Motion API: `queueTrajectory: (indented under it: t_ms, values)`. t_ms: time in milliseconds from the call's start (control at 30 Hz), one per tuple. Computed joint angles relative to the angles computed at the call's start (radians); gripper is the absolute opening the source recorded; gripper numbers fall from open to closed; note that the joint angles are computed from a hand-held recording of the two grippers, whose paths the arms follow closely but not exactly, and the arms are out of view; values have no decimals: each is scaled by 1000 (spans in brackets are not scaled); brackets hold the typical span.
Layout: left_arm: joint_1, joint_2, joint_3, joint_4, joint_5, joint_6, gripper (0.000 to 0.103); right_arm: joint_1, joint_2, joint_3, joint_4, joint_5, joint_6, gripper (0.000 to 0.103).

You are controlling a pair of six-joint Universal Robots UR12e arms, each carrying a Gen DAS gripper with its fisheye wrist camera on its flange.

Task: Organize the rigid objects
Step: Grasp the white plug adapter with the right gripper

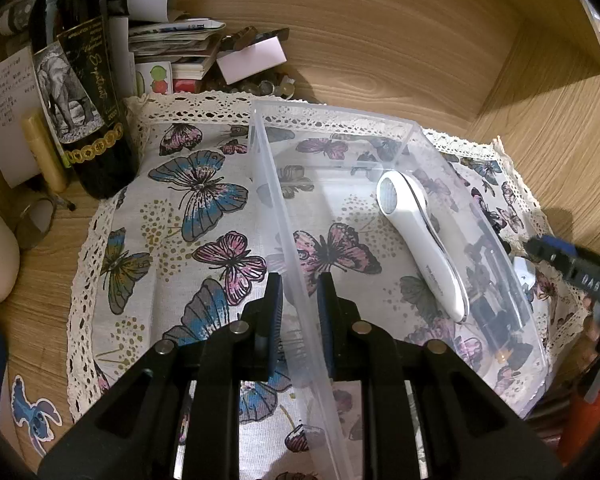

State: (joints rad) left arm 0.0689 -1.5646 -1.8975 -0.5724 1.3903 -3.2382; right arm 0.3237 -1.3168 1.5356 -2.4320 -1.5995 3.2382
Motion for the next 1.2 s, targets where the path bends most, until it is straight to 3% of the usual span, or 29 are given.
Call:
queueTrajectory:
  t_ms: [233, 367, 467, 833, 1200]
  values:
    - [0, 0, 0, 0, 1, 1, 18, -16, -14, 45, 36, 38, 36, 55]
    - [0, 1, -1, -1, 1, -1, 18, -27, -13, 48, 33, 75, 48, 32]
    - [2, 1, -2, -3, -2, -3, 18, -22, -13, 46, 15, 55, 42, 28]
    - [2, 1, -3, -3, -1, -3, 18, 2, -11, 19, -78, 20, -3, 27]
    - [0, 0, -3, 1, 1, -9, 18, 31, 16, -42, -158, 70, -82, 27]
